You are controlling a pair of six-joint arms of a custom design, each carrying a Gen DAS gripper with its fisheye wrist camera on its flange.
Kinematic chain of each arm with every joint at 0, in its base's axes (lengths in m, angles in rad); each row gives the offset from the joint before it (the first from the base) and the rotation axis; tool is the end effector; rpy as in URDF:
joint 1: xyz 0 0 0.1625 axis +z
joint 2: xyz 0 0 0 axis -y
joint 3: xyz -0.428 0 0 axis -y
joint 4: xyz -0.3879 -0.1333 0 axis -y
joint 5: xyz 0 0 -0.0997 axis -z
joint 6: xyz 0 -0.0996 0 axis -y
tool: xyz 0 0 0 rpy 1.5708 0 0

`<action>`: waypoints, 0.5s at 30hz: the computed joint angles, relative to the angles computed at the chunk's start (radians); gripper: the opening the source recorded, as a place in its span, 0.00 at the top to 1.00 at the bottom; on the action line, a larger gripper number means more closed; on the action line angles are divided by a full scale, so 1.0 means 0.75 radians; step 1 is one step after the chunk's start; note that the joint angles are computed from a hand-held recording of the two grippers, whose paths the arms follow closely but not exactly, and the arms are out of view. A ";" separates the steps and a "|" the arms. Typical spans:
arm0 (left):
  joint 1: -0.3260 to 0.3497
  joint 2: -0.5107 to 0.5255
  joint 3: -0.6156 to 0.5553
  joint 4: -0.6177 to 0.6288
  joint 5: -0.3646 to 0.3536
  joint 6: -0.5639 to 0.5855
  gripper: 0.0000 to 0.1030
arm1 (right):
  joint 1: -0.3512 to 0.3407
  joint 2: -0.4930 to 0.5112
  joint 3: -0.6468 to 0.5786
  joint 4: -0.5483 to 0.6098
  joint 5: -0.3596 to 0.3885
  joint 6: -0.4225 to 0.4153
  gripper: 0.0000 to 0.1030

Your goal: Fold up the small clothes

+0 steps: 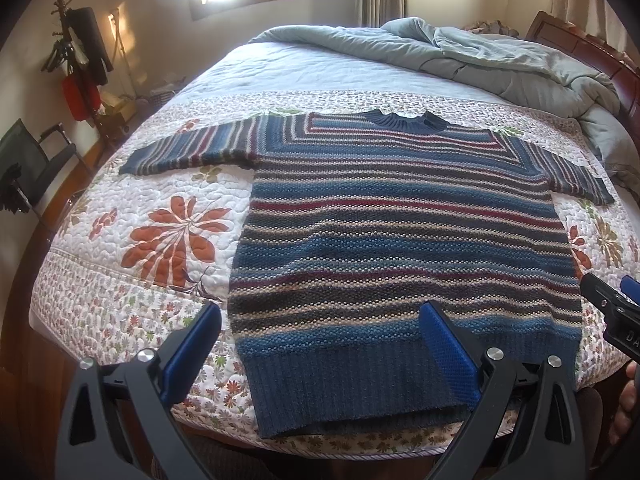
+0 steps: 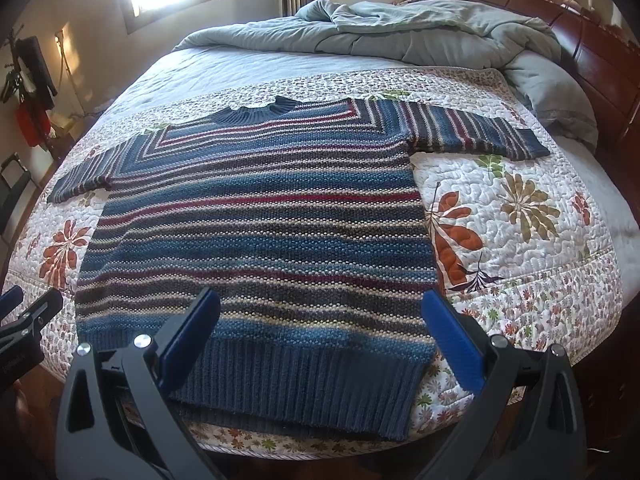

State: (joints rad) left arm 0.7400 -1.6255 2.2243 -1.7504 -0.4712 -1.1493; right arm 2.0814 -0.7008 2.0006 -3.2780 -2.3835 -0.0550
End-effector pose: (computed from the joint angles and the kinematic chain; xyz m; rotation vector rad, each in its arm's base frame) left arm -0.1233 -0.4132 0.2893 -0.0622 2.0987 -0.8237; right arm 0.3218 -0.4497 0.0414 0.4546 -2.3120 0.7004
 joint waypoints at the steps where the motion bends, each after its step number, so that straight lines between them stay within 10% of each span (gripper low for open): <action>1: 0.001 -0.003 0.002 -0.001 0.000 0.002 0.04 | 0.001 0.002 -0.001 -0.001 -0.002 -0.002 0.03; 15: 0.001 -0.005 0.005 0.004 0.004 -0.004 0.04 | 0.005 0.005 -0.006 0.000 -0.005 -0.007 0.03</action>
State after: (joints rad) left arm 0.7405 -1.6296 2.2284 -1.7474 -0.4684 -1.1520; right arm 2.0851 -0.6968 1.9964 -3.2778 -2.3871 -0.0602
